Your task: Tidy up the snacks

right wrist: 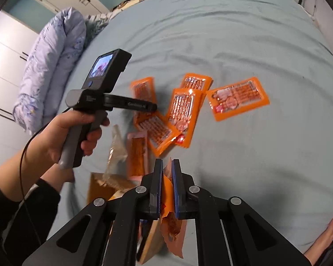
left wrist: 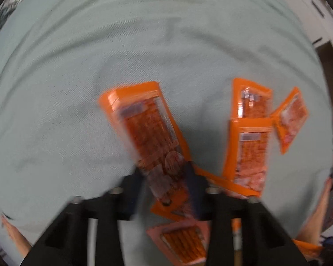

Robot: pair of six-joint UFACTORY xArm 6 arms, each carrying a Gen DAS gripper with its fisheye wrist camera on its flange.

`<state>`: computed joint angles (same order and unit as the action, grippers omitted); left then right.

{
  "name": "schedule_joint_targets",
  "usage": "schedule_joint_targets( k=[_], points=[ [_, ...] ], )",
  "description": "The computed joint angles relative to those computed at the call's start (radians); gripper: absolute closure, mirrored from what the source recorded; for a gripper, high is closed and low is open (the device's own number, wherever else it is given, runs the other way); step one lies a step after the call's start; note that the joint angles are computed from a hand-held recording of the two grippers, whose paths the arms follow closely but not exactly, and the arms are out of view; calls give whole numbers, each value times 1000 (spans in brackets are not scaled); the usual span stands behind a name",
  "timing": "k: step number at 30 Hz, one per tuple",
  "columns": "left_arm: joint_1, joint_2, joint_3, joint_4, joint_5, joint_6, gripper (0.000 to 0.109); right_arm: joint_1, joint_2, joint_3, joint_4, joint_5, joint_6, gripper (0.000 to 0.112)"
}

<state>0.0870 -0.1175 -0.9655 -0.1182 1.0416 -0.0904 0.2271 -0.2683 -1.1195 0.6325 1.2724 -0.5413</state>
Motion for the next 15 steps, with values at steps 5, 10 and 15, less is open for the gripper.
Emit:
schedule_joint_targets(
  k=[5,10,15],
  points=[
    [-2,-193,60,41,66,13,100,-104,-66,-20,67,115,-16,106],
    [41,-455,62,-43,293,141,101,-148,-122,-13,163,189,-53,106],
    [18,-661,137,-232,454,101,99,-156,-161,5,195,233,-73,106]
  ],
)
